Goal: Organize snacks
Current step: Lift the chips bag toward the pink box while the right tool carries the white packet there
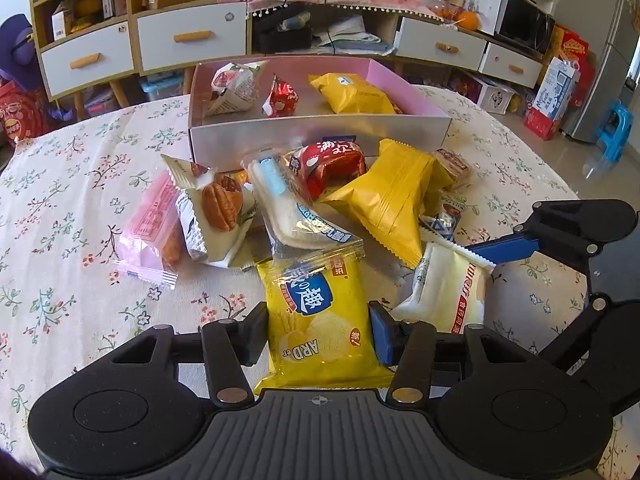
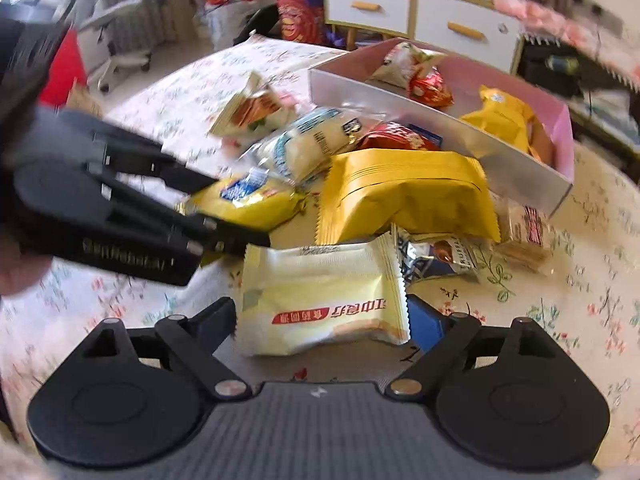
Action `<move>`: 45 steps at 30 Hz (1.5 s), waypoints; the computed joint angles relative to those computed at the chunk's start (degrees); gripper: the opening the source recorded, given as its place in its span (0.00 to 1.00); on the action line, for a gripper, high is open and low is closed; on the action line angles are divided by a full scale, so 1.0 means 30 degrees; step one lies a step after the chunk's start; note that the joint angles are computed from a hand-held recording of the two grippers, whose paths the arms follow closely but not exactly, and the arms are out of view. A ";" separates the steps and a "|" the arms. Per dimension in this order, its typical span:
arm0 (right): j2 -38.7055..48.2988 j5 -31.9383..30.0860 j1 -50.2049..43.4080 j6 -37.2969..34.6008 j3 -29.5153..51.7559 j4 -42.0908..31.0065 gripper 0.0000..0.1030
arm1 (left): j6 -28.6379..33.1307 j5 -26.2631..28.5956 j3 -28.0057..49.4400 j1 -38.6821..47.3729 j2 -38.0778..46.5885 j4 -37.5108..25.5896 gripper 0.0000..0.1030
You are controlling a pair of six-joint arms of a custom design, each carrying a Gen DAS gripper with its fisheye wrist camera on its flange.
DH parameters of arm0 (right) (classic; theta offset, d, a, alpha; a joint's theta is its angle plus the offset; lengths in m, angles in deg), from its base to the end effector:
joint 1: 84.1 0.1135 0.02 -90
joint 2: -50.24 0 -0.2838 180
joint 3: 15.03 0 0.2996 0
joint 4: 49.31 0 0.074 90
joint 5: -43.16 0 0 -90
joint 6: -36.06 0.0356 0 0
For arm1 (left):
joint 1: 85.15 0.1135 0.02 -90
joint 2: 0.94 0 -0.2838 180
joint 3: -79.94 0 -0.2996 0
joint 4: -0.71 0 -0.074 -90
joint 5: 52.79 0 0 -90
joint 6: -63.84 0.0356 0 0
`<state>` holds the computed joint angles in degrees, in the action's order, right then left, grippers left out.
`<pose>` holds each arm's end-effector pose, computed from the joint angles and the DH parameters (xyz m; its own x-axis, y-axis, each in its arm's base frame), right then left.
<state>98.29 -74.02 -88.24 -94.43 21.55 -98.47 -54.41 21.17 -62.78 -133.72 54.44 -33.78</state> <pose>0.1764 0.0035 0.1729 -0.5577 -0.5388 -0.6315 -0.6855 0.7279 -0.0157 0.1459 -0.1504 0.1680 -0.7515 0.1640 -0.6390 0.2881 0.9529 -0.0942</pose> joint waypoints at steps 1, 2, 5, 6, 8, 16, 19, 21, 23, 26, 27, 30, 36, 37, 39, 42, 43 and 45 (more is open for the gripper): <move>0.0066 -0.0012 0.0070 0.0186 0.0009 0.0092 0.85 | 0.0016 0.0030 -0.0007 -0.0010 -0.0044 -0.0048 0.48; 0.0148 -0.0088 0.0090 0.0432 0.0021 0.0190 0.84 | 0.0025 0.0039 -0.0024 -0.0023 -0.0116 -0.0110 0.48; -0.0127 -0.0338 -0.0042 0.0537 -0.0073 0.0249 0.72 | 0.0088 0.0115 -0.0081 0.0013 -0.0404 -0.0378 0.48; -0.0188 -0.0441 -0.0132 0.0452 -0.0062 0.0182 0.68 | 0.0111 0.0157 -0.0107 0.0038 -0.0526 -0.0478 0.48; -0.0089 -0.0806 -0.0473 0.0314 0.0056 -0.0041 0.66 | 0.0136 0.0139 -0.0153 -0.0023 -0.0831 -0.0750 0.48; -0.0193 -0.2082 -0.2002 -0.0465 0.0647 -0.1603 0.63 | 0.0206 0.0367 -0.0203 -0.0427 -0.2675 -0.2158 0.47; -0.0475 -0.2607 -0.2601 -0.0625 0.0963 -0.2169 0.63 | 0.0093 0.0500 -0.0187 -0.0754 -0.3487 -0.2737 0.47; -0.0579 -0.2995 -0.3035 -0.0697 0.1249 -0.2506 0.63 | 0.0029 0.0550 -0.0098 -0.1042 -0.3992 -0.3123 0.47; -0.0586 -0.3478 -0.3501 -0.0633 0.1580 -0.2797 0.63 | 0.0024 0.0490 0.0043 -0.1371 -0.4424 -0.3451 0.47; -0.0542 -0.4054 -0.4047 -0.0368 0.1971 -0.2795 0.63 | 0.0015 0.0483 0.0392 -0.1736 -0.4846 -0.3743 0.47; -0.0487 -0.4213 -0.4201 -0.0162 0.2100 -0.2679 0.63 | 0.0067 0.0421 0.0503 -0.1806 -0.4936 -0.3733 0.47; -0.0097 -0.4344 -0.4410 0.0452 0.2463 -0.2099 0.63 | 0.0159 0.0448 0.0871 -0.1787 -0.4917 -0.3501 0.47; 0.1186 -0.3795 -0.3933 0.2422 0.3218 -0.0069 0.63 | 0.0537 0.0160 0.1764 -0.1268 -0.3529 -0.2500 0.47; 0.1406 -0.3694 -0.3814 0.2731 0.3329 0.0320 0.63 | 0.0801 0.0173 0.1972 -0.0946 -0.3212 -0.2254 0.47; 0.1851 -0.3569 -0.3683 0.3410 0.3615 0.1009 0.63 | 0.1355 0.0237 0.2338 -0.0320 -0.2665 -0.1872 0.47; 0.2866 -0.3219 -0.3184 0.4564 0.4156 0.2026 0.64 | 0.2491 0.0587 0.2818 0.1194 -0.1580 -0.0945 0.48; 0.3213 -0.3020 -0.2964 0.4980 0.4282 0.2454 0.64 | 0.2755 0.0858 0.2922 0.1778 -0.1237 -0.0592 0.48; 0.4077 -0.2670 -0.2528 0.5965 0.4633 0.3272 0.64 | 0.3477 0.1556 0.3254 0.3018 -0.0210 0.0247 0.48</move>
<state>110.52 -82.03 -95.83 -76.54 35.45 -88.66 -43.98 25.84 -53.02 -124.67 53.81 -33.04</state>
